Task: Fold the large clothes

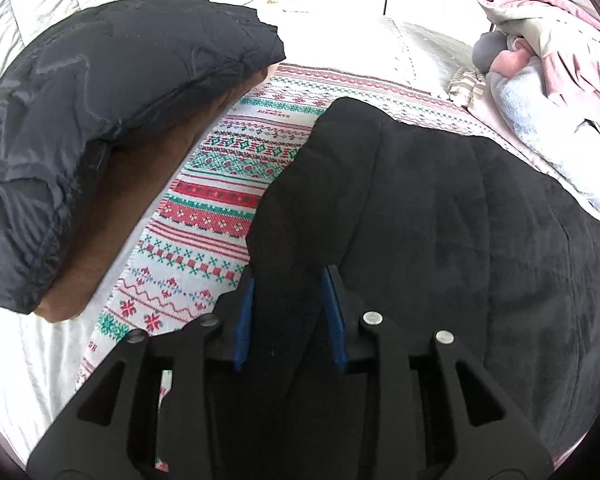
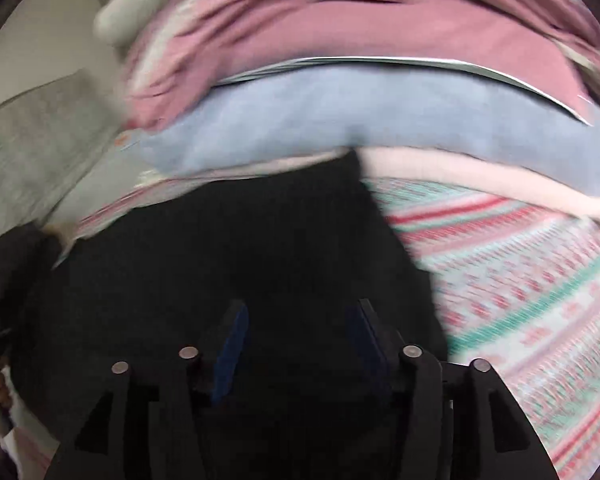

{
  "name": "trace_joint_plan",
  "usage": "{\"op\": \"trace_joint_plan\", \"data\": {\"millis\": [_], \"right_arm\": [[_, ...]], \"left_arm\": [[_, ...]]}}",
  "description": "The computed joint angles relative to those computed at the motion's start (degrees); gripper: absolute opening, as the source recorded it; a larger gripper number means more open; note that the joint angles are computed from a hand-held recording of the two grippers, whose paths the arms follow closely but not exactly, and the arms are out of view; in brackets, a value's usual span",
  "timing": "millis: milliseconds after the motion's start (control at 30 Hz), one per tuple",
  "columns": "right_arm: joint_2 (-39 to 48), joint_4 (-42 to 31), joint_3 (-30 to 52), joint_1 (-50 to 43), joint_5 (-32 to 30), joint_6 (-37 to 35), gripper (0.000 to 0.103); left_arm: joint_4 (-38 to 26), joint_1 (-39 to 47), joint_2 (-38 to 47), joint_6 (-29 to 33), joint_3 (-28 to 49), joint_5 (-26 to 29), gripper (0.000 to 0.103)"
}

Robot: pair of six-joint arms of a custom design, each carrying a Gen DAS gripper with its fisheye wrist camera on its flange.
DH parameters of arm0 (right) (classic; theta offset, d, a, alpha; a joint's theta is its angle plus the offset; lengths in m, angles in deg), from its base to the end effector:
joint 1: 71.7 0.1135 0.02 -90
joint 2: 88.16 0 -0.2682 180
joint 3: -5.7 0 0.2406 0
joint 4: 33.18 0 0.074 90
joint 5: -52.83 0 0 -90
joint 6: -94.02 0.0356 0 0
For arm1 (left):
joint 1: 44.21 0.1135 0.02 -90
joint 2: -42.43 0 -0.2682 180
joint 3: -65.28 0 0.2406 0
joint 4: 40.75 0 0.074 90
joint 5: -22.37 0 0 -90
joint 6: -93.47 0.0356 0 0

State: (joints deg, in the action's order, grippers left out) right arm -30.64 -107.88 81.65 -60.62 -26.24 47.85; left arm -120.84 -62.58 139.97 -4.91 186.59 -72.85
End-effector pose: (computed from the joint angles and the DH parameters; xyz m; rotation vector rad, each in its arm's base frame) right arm 0.1630 0.0250 0.3252 0.7840 2.4076 0.1389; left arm 0.3200 -0.1028 0.3853 0.1869 2.5420 -0.0654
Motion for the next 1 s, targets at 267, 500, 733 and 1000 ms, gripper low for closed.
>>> {"op": "trace_joint_plan", "data": {"millis": [267, 500, 733, 1000], "right_arm": [[35.9, 15.0, 21.7, 0.2, -19.7, -13.6, 0.074], [58.4, 8.2, 40.2, 4.0, -13.1, -12.1, 0.018], [54.9, 9.0, 41.2, 4.3, -8.1, -13.2, 0.001], [63.5, 4.4, 50.1, 2.5, -8.5, -14.0, 0.000]], "left_arm": [[0.9, 0.6, -1.3, 0.3, 0.3, -1.3, 0.037], [-1.1, 2.1, 1.8, 0.0, 1.4, 0.3, 0.037], [-1.1, 2.5, 1.4, -1.0, 1.6, 1.6, 0.037], [-0.5, 1.8, 1.4, -0.7, 1.8, 1.5, 0.037]]}}
